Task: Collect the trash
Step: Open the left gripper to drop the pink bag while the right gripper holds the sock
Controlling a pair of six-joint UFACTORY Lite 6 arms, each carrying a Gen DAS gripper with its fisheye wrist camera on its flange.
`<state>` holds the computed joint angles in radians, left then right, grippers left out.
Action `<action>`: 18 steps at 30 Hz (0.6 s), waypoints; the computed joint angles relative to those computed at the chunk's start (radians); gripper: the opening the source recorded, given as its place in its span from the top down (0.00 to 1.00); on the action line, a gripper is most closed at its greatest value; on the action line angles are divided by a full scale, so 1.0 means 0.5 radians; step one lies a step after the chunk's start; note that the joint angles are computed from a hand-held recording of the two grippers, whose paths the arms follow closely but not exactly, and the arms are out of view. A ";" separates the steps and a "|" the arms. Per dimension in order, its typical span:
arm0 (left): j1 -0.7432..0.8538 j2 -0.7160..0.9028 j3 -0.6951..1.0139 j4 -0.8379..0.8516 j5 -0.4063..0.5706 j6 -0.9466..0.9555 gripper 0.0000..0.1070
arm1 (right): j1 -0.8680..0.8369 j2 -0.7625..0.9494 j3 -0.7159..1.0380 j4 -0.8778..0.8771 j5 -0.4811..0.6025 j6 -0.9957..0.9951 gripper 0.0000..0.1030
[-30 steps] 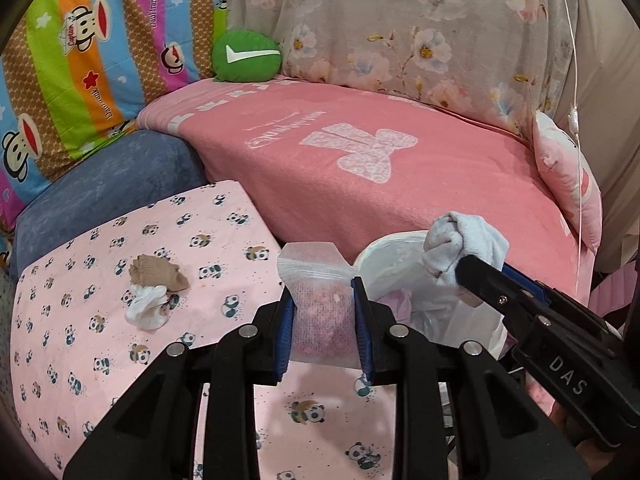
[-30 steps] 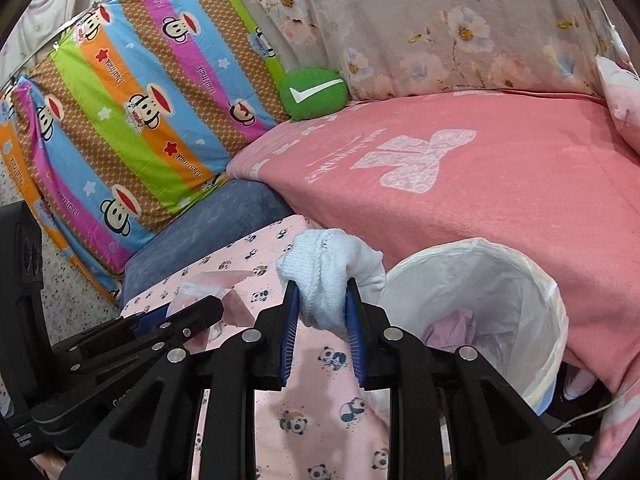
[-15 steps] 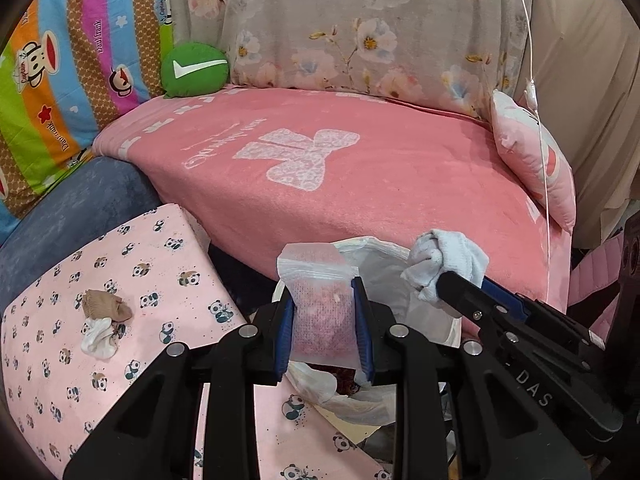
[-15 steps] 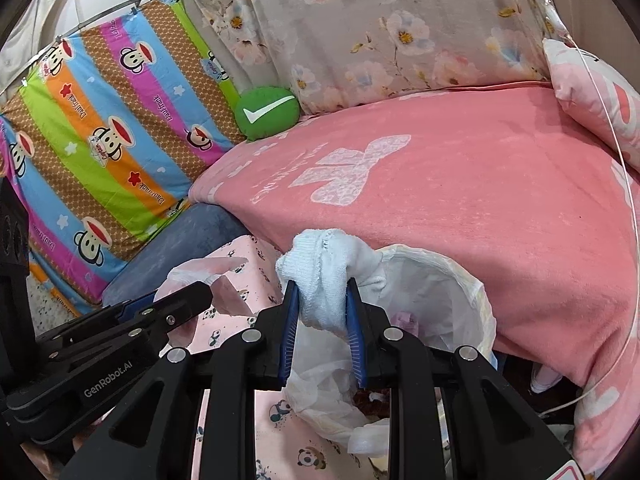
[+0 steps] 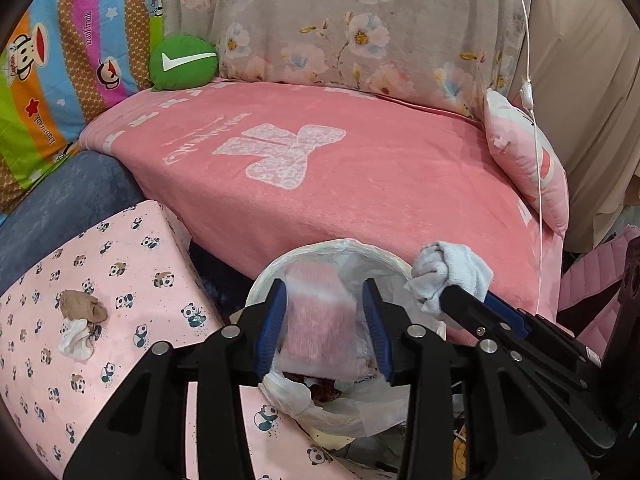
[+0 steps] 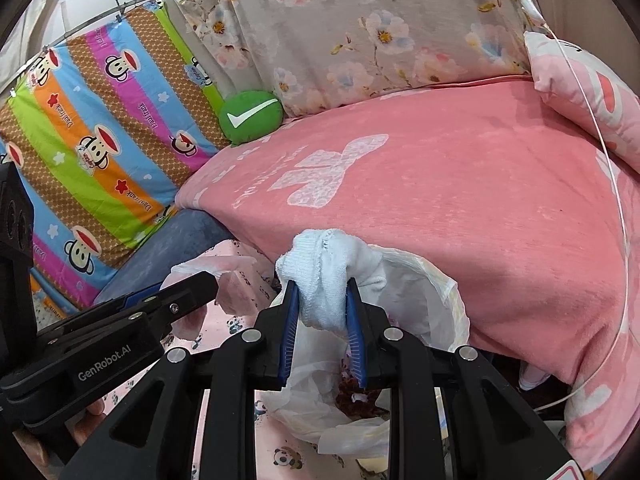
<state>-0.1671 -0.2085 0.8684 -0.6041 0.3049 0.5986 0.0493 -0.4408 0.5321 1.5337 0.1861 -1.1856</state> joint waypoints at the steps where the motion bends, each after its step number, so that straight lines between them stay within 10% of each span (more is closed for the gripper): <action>1: 0.005 -0.001 -0.003 -0.005 -0.008 -0.002 0.56 | -0.001 0.002 0.001 0.003 -0.002 -0.003 0.77; 18: 0.089 -0.049 -0.062 -0.027 -0.076 0.036 0.43 | 0.102 0.053 0.016 0.152 -0.102 -0.119 0.72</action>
<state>-0.1227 -0.2331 0.8375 -0.6174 0.2670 0.6166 0.1006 -0.4140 0.5402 1.6097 0.1353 -1.2451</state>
